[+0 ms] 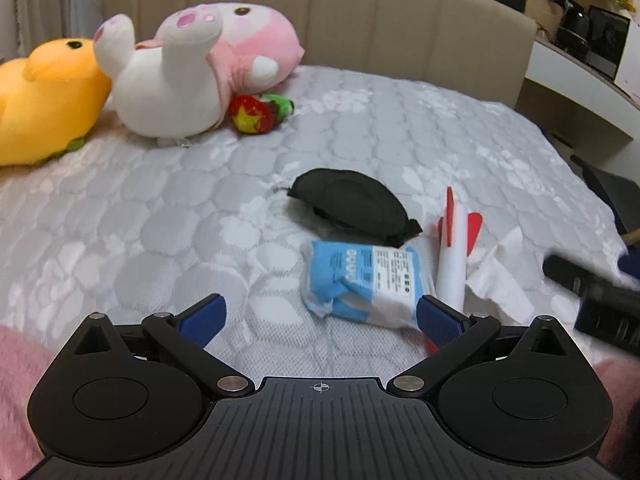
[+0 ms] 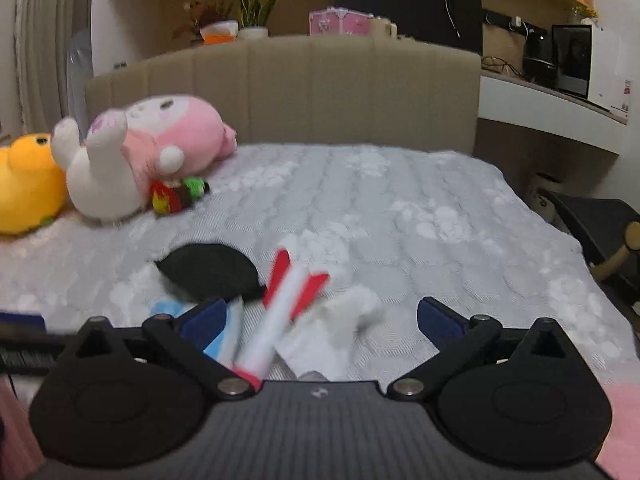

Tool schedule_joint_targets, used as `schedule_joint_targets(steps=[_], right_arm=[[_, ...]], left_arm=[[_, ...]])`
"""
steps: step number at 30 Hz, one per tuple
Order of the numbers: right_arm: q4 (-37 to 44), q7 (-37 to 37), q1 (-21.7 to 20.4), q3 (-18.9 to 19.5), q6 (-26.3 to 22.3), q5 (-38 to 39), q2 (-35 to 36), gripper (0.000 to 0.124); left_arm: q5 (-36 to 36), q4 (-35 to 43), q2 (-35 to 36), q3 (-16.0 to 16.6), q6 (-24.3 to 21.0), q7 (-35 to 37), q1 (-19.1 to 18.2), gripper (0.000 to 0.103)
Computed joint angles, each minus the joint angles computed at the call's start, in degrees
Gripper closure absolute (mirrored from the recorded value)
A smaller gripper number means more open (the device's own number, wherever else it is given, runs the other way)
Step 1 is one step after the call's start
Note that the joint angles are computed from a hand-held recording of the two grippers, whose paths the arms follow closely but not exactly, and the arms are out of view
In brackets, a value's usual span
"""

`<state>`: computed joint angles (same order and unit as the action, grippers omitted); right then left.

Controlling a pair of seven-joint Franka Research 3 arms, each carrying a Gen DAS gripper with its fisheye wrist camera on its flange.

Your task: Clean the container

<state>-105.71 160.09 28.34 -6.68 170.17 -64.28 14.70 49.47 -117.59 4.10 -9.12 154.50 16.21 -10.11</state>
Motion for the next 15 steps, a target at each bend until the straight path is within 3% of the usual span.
schedule_joint_targets(steps=[3, 6, 10, 15], right_arm=[[-4.2, -7.0, -1.8, 2.3, -0.3, 7.8, -1.8, 0.021], [-3.3, 2.6, 1.3, -1.0, -0.8, -2.2, -1.8, 0.021], [-1.6, -3.6, -0.9, 2.2, -3.4, 2.8, -0.1, 0.021], [-1.8, -3.0, 0.0, 1.4, -3.0, 2.0, -0.3, 0.021]], left_arm=[[-4.3, -1.8, -0.9, -0.6, 1.7, 4.0, 0.2, 0.000], [1.3, -0.8, -0.4, -1.0, -1.8, 2.2, -1.2, 0.000], [-1.1, 1.8, 1.7, -1.1, -5.4, 4.6, -1.7, 0.000], [-2.0, 1.9, 1.8, -0.4, -5.9, 2.8, -2.0, 0.000]])
